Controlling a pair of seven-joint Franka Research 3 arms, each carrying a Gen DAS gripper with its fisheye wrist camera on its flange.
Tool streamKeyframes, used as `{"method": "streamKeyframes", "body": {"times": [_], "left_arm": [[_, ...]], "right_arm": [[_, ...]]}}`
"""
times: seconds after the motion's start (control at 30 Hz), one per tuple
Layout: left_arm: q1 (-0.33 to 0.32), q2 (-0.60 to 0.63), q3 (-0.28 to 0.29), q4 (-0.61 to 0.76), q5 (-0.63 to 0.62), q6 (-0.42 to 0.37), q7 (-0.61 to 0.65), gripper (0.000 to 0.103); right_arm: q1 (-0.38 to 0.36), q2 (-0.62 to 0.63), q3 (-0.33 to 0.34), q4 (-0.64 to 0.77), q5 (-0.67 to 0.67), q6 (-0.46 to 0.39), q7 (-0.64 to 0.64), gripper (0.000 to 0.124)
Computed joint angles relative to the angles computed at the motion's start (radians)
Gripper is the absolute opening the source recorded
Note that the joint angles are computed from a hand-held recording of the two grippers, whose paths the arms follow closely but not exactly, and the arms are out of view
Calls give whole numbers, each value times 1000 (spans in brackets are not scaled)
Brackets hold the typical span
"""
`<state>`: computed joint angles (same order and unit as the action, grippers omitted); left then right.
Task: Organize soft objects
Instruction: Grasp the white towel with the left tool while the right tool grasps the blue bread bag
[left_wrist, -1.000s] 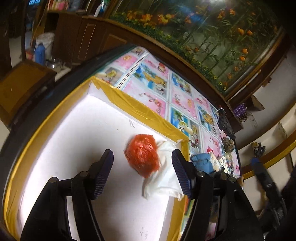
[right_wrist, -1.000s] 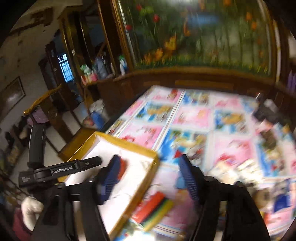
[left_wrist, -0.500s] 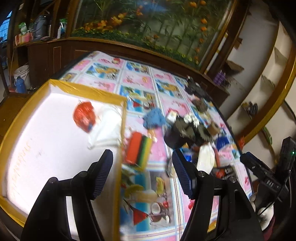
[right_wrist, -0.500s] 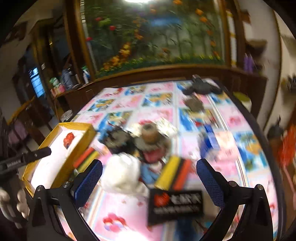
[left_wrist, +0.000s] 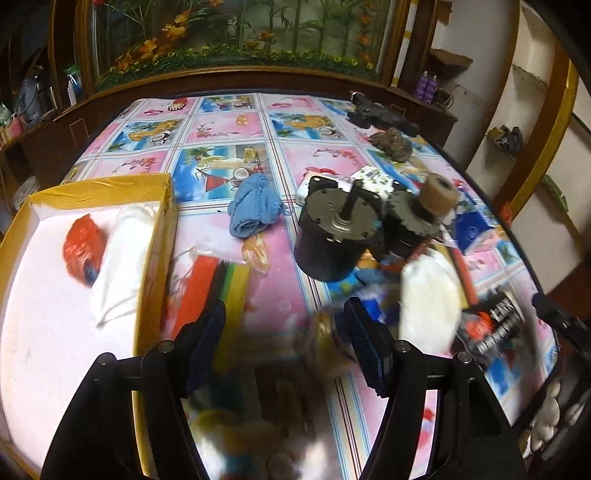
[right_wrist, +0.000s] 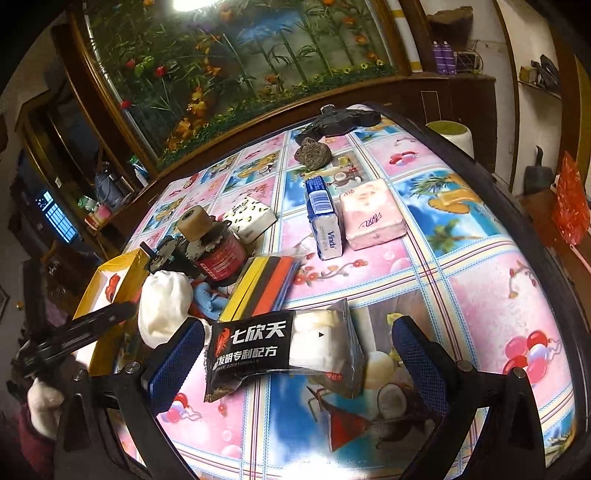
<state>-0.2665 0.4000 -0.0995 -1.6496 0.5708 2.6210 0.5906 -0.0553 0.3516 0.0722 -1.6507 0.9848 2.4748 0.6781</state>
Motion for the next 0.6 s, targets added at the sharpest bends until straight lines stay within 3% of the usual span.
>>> {"method": "streamKeyframes", "body": {"times": [0.07,0.17,0.37,0.47,0.6], "left_arm": [[11,36,-11,41,-34,-14,22,65],[42,55,-59,47,-116,36,123,64],[62,40,-171,23,-275,23,465,62],[0,1,-130,-8,-238,-4,486,62],[-51,-24,-85,-37,-157,14,449,62]], "right_arm": [[5,15,0,8,-7,6,8,102],[11,53,-1,40,-37,3,51,102],[-12,99,13,94,-59,-50,112,102],[-20,108,19,103,-58,-65,123,102],[-24,113,21,107,-61,-77,139,102]]}}
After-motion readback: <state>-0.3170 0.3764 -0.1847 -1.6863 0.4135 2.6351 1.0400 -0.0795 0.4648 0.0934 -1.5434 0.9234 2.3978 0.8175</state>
